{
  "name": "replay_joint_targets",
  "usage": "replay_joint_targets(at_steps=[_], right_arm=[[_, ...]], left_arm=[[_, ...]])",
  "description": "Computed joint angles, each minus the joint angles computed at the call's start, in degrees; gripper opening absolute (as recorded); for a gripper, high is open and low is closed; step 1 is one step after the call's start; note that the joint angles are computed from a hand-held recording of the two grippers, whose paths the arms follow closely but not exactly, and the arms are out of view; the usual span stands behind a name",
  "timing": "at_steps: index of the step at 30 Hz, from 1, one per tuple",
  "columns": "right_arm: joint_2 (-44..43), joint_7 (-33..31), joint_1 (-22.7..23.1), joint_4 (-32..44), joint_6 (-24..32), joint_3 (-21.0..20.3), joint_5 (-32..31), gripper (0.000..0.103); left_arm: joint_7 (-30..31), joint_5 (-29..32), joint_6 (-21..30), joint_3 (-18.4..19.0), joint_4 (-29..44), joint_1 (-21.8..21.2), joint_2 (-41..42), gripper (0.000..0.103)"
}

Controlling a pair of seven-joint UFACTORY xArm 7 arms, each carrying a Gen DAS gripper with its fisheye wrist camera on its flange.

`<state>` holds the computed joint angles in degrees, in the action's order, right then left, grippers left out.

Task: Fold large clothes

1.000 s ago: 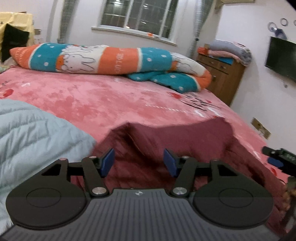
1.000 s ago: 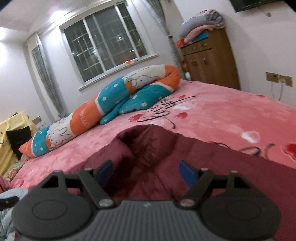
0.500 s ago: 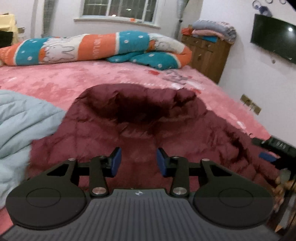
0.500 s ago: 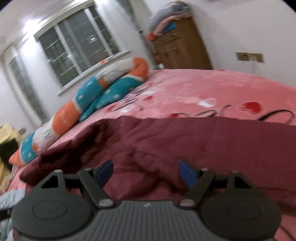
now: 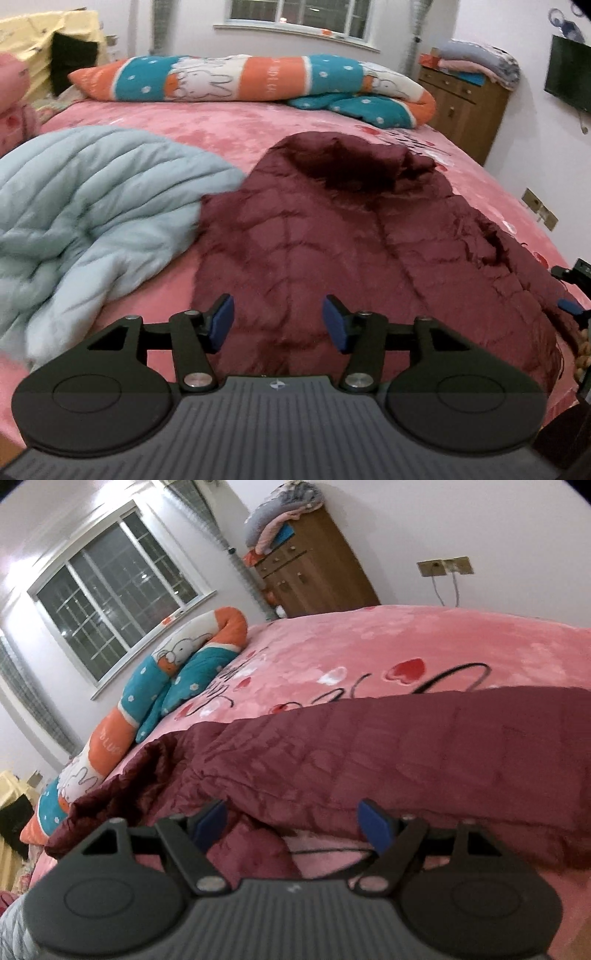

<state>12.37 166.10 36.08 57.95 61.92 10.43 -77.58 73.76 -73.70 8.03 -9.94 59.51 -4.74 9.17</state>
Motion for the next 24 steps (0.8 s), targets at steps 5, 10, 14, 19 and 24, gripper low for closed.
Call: replay_joint_targets(at_steps=[5,10,14,19,24], right_arm=[[-1.29,-0.64,1.47,-1.4,2.7,1.42,2.95,0.078],[-1.95,-1.12,3.04,-2.0,4.7,2.55,5.21,0.078],[-2.2,-0.8,3.92,-2.14,5.34,3.22,6.67,0.078],[-2.46,1.01,4.25,-2.65,4.61,3.39,6.57,0.078],[-3.31,7.52,3.67,-5.03,2.75,3.04,5.19,0.078]], left_arm=[[0.07,-1.82,0.4,0.76,-2.41,0.63,-0.84,0.069],[-7.0,4.63,1.31,1.95,-2.42,1.14,1.66,0.07],[-10.93,7.81,2.52,1.15,-1.24,3.31,3.93,0.073],[-11.24,9.31,5.08,-0.87,0.05,5.43,5.81,0.081],[-11.26,9.98,5.31,-1.81,0.57,5.95,6.76,0.078]])
